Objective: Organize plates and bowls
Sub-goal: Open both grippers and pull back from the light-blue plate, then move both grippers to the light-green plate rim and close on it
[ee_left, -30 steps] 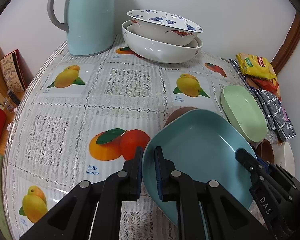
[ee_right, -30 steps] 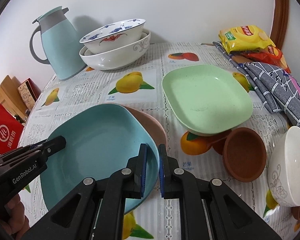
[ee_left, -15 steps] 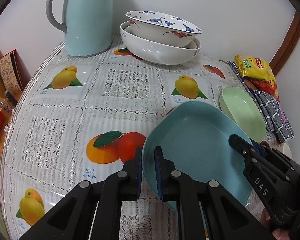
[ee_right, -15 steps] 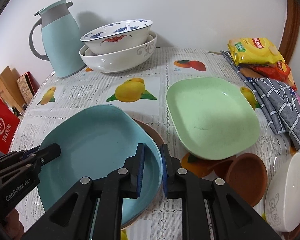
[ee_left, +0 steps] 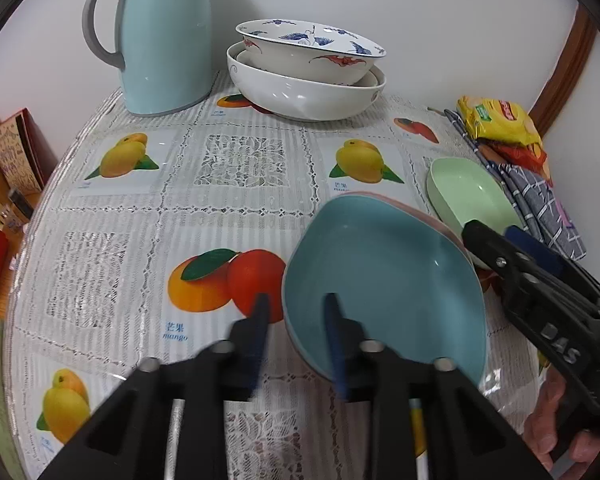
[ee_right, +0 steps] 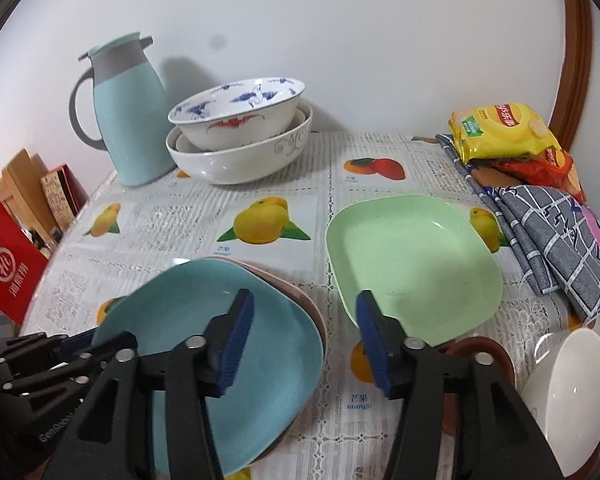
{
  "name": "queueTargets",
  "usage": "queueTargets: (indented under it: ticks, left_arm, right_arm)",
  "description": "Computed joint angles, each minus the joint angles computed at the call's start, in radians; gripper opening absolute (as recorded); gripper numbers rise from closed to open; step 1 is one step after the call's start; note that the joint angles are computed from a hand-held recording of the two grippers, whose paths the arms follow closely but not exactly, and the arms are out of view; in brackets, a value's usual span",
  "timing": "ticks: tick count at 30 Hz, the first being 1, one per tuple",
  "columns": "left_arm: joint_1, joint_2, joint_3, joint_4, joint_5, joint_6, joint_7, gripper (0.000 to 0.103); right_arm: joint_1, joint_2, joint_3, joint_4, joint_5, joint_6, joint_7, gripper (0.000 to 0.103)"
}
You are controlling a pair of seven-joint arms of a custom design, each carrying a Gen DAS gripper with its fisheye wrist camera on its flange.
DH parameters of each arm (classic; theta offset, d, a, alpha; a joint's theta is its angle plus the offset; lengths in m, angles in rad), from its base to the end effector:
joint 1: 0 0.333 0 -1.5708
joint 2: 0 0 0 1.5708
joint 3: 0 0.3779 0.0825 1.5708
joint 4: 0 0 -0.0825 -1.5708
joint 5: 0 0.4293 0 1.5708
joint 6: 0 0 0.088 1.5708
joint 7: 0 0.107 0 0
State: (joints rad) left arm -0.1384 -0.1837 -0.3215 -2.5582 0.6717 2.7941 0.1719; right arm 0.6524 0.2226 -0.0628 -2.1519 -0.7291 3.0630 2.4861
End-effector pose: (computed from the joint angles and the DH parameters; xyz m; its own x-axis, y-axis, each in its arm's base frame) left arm 0.4231 -0.2429 0.3927 0.2947 -0.9452 0.1403 -0.8007 -0.3243 -0.5037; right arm 0.5037 0.4027 0.3904 0.4019 -0.9131 -0.0689 -0.7128 -0.2648 -0.6495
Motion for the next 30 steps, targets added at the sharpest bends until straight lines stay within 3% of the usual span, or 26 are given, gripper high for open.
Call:
queueTargets:
  ticks: [5, 11, 12, 14, 16, 19, 22, 30]
  left_arm:
    - [-0.023, -0.015, -0.006, 0.001, -0.028, -0.04, 0.03, 0.04]
    - [-0.03, -0.053, -0.034, 0.003, -0.012, -0.084, -0.002, 0.052]
    - [-0.033, -0.059, -0.039, 0.004, -0.009, -0.089, -0.006, 0.053]
    - [-0.048, -0.064, -0.039, 0.009, -0.022, -0.089, 0.015, 0.055]
    - [-0.049, -0.067, -0.054, 0.02, -0.01, -0.102, 0.004, 0.055]
    - [-0.056, -0.069, -0.08, 0.039, 0.028, -0.128, -0.033, 0.055]
    - [-0.065, -0.071, -0.095, 0.055, 0.068, -0.122, -0.075, 0.055]
    - [-0.121, -0.047, -0.102, 0.119, 0.113, -0.183, -0.117, 0.055]
  right_arm:
    - [-0.003, -0.048, -0.017, -0.064, 0.003, 0.035, 0.056, 0.065]
    - [-0.11, -0.123, 0.083, -0.163, 0.179, 0.062, -0.055, 0.065]
    - [-0.098, -0.135, 0.059, -0.173, 0.121, 0.066, 0.005, 0.065]
    - [-0.035, -0.17, -0.034, -0.173, -0.155, 0.026, 0.268, 0.065]
    - [-0.051, -0.197, -0.02, -0.181, -0.24, -0.019, 0.342, 0.065]
    - [-0.087, -0.24, 0.022, -0.223, -0.118, -0.051, 0.205, 0.065]
    - [-0.126, -0.291, 0.059, -0.256, -0.148, -0.082, 0.207, 0.065]
    - [-0.196, -0.401, 0.092, -0.359, 0.016, -0.03, 0.062, 0.065]
